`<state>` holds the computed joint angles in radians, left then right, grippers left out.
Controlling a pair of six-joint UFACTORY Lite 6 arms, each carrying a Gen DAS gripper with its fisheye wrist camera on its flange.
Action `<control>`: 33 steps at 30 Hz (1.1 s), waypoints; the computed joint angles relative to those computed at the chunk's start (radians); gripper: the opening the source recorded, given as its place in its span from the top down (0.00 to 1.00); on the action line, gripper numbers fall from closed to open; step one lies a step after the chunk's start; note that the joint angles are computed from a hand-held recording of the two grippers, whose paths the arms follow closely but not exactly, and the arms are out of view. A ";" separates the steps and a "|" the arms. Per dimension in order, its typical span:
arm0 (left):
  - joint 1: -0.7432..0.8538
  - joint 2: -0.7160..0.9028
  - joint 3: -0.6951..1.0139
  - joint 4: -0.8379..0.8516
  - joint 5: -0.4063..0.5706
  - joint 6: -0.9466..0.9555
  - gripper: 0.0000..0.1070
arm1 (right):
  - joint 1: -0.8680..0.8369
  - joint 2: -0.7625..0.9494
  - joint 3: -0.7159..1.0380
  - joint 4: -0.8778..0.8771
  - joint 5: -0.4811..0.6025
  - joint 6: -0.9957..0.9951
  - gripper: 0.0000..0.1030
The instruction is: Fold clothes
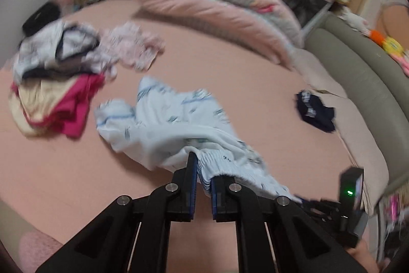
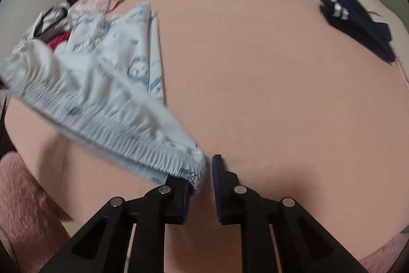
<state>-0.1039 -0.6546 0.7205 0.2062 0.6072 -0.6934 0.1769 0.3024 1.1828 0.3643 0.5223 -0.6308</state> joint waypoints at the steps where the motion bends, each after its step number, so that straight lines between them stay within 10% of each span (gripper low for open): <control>1: -0.082 -0.018 0.016 0.103 0.028 -0.103 0.94 | 0.024 -0.069 -0.045 -0.089 -0.048 0.079 0.88; 5: -0.337 -0.091 0.120 0.331 0.195 -0.377 0.94 | 0.066 -0.378 -0.176 -0.373 -0.142 0.295 0.88; 10: -0.381 -0.124 0.274 0.272 0.214 -0.321 0.94 | -0.158 -0.539 -0.021 0.019 0.067 -0.047 0.88; 16: -0.191 0.029 0.545 -0.036 0.147 -0.003 0.94 | -0.384 -0.493 0.350 0.346 0.470 -0.180 0.88; 22: 0.033 0.433 0.754 -0.301 0.184 0.327 0.94 | -0.285 -0.306 0.440 0.137 0.391 -0.013 0.88; 29: -0.135 0.658 1.446 0.026 0.229 0.253 0.93 | -0.387 -0.133 1.045 0.301 0.485 -0.011 0.88; 33: -0.148 0.543 1.283 0.001 0.274 0.170 0.92 | -0.447 -0.022 1.339 0.349 0.575 0.061 0.86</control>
<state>-0.2523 -0.1112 2.0037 0.2068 0.8814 -0.5236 -0.2702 0.2802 2.5215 0.7130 1.0971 -0.5698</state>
